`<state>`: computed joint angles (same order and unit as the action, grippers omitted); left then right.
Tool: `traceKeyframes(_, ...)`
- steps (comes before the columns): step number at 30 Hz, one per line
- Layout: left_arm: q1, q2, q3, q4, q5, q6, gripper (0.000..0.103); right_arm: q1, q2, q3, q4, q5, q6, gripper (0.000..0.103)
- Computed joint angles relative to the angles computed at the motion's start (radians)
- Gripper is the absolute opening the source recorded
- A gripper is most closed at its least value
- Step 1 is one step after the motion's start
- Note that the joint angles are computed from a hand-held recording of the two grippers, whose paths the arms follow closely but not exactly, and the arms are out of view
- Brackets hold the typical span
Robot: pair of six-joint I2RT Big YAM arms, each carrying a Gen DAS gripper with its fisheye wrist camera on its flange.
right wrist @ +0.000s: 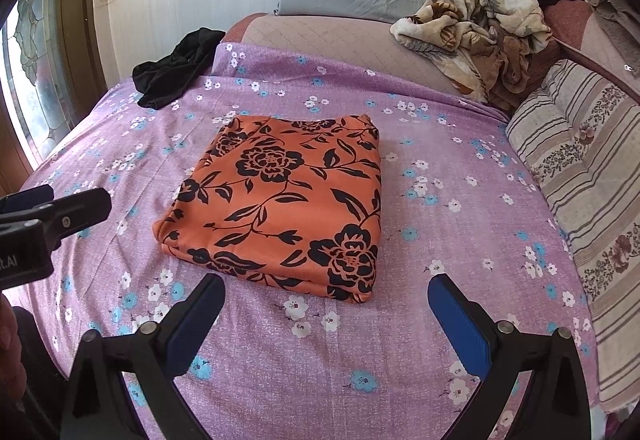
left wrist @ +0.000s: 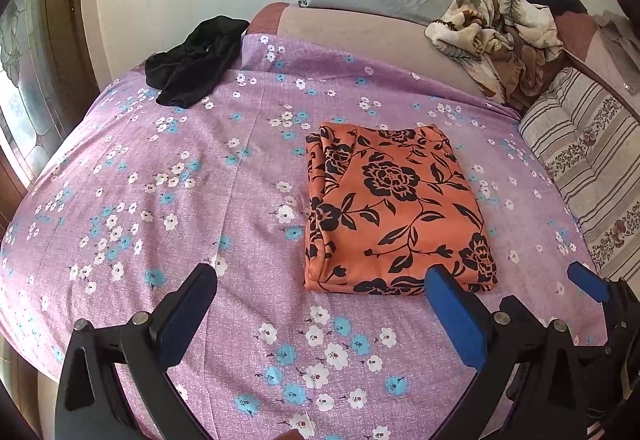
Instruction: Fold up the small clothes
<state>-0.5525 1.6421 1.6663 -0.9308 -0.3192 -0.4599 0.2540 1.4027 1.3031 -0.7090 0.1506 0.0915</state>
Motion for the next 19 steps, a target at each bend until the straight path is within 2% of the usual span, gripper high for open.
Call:
traceKeyframes(5, 0.009, 0.01, 0.007, 0.001, 0.014, -0.011, 0.103, -0.004, 0.008, 0.018, -0.004, 0.001, -0.002, 0.103)
traceKeyframes(9, 0.006, 0.029, 0.032, -0.013, -0.012, 0.002, 0.103, -0.005, 0.019, 0.029, -0.006, -0.001, -0.005, 0.103)
traceKeyframes(12, 0.008, 0.037, 0.039, -0.003, 0.003, 0.009, 0.103, -0.005, 0.026, 0.034, -0.007, -0.001, -0.008, 0.103)
traceKeyframes(16, -0.001, 0.045, 0.047, 0.02, -0.027, 0.034, 0.103, -0.006, 0.036, 0.042, -0.009, -0.001, -0.006, 0.103)
traceKeyframes(19, 0.0, 0.06, 0.069, 0.013, -0.012, 0.042, 0.103, -0.009, 0.044, 0.049, -0.007, -0.003, -0.007, 0.103)
